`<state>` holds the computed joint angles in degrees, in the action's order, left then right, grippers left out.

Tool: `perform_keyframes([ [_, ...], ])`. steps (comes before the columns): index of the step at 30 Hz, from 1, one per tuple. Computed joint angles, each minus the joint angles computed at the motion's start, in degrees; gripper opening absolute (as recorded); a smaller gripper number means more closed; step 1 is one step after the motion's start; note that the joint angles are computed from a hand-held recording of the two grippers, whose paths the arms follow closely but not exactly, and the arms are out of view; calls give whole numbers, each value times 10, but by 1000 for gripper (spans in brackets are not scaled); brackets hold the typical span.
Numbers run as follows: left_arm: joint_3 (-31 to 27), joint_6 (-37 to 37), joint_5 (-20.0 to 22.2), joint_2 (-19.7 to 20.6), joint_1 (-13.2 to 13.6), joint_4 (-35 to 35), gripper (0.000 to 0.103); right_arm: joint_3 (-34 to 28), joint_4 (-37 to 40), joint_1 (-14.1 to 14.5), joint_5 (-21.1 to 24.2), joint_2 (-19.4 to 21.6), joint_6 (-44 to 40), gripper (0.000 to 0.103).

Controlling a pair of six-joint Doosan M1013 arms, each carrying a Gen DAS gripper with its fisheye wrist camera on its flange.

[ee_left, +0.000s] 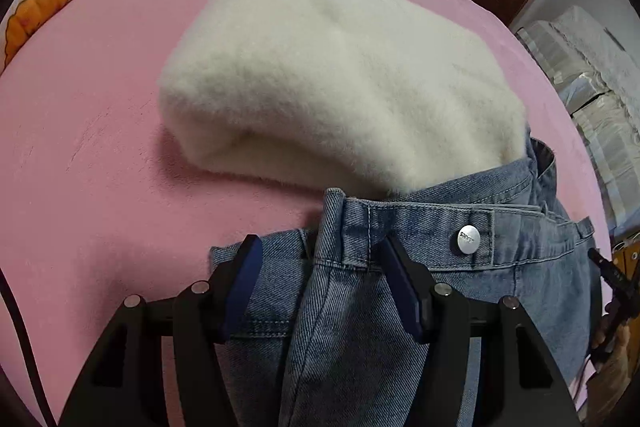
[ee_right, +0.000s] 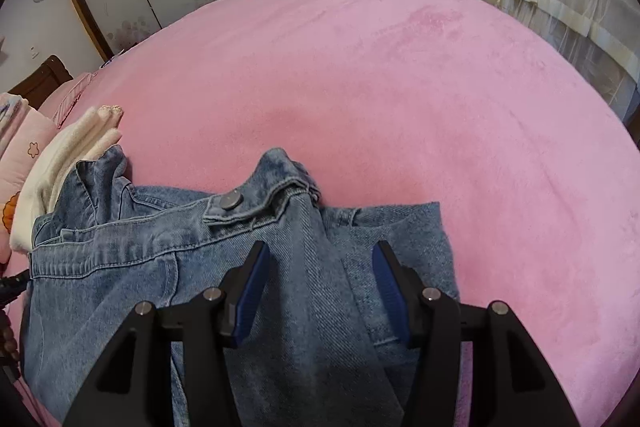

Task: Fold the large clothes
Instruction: 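Fold the held edge over again toward the collar with both grippers, release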

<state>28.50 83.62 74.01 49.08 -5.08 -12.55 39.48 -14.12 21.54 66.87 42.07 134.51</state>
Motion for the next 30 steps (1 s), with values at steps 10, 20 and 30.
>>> perform_keyframes([
  [10, 136, -13, -191, -75, -39, 139, 12, -14, -10, 4, 16, 11, -30, 53],
  [20, 153, -163, -193, -67, -57, 290, 3, -38, -60, 14, 63, 24, -8, 26],
  [30, 230, -94, -187, -150, -49, 142, 72, 5, -61, 59, 24, -23, -25, 32],
])
